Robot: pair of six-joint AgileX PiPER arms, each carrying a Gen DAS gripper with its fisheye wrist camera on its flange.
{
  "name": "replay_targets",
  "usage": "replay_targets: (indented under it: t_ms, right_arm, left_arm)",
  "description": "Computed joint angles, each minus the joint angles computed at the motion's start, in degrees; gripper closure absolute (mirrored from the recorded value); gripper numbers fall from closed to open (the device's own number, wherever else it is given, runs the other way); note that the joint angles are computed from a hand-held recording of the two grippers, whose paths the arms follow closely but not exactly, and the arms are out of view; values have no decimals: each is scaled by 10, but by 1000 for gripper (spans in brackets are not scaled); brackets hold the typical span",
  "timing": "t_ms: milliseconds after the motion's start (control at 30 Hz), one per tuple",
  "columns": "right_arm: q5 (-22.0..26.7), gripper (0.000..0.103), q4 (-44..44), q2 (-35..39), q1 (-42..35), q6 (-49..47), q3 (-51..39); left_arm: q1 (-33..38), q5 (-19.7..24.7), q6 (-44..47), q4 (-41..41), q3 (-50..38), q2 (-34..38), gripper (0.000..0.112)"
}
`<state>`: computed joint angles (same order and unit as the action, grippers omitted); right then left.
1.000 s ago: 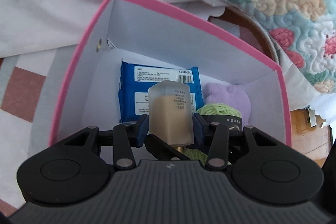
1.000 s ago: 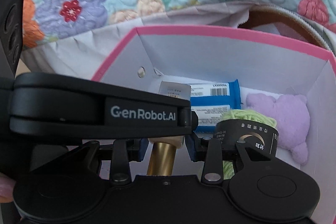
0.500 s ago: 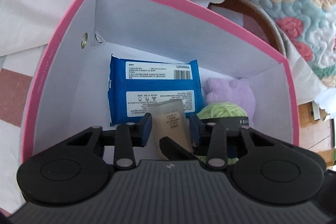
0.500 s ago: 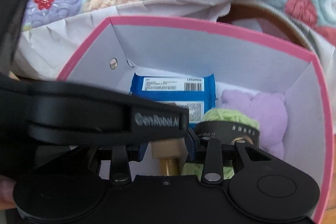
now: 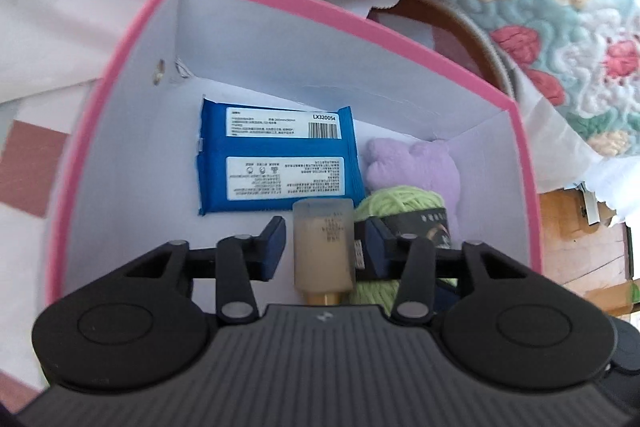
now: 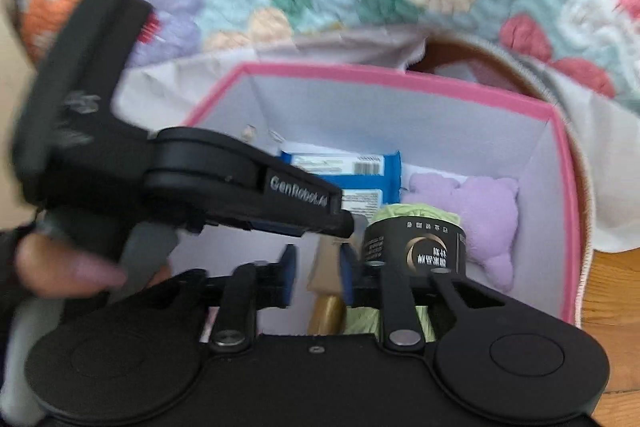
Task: Organize objects
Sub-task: 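Lower the bottle beside the yarn ball and open the left tool, then withdraw the left tool up and away from the pink box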
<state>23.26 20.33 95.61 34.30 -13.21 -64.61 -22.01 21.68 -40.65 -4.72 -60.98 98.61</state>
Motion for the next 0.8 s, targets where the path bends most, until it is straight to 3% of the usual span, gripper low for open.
replay_targets:
  t_ms: [67,200,367,533,800]
  right_arm:
    - [5,62,5,-24,-2,-12,15]
    - [50,62,12,-48,-20,-10,9]
    - [116,57,-16,-82,-29,11,-18]
    - [192,57,-45,-119,-30,32,-53]
    - [277,46,-24,-202,-30,2,-68]
  left_arm:
    - [-13,24,-44,50,5,-28,64]
    - [-59,138,-136,161,-19,-77,55]
    - [-85,284,-130,162,-82,-98,52]
    - [-113,348,-139,164,-99,-149,49]
    - [-200,454,-173,205,-147,-209,44]
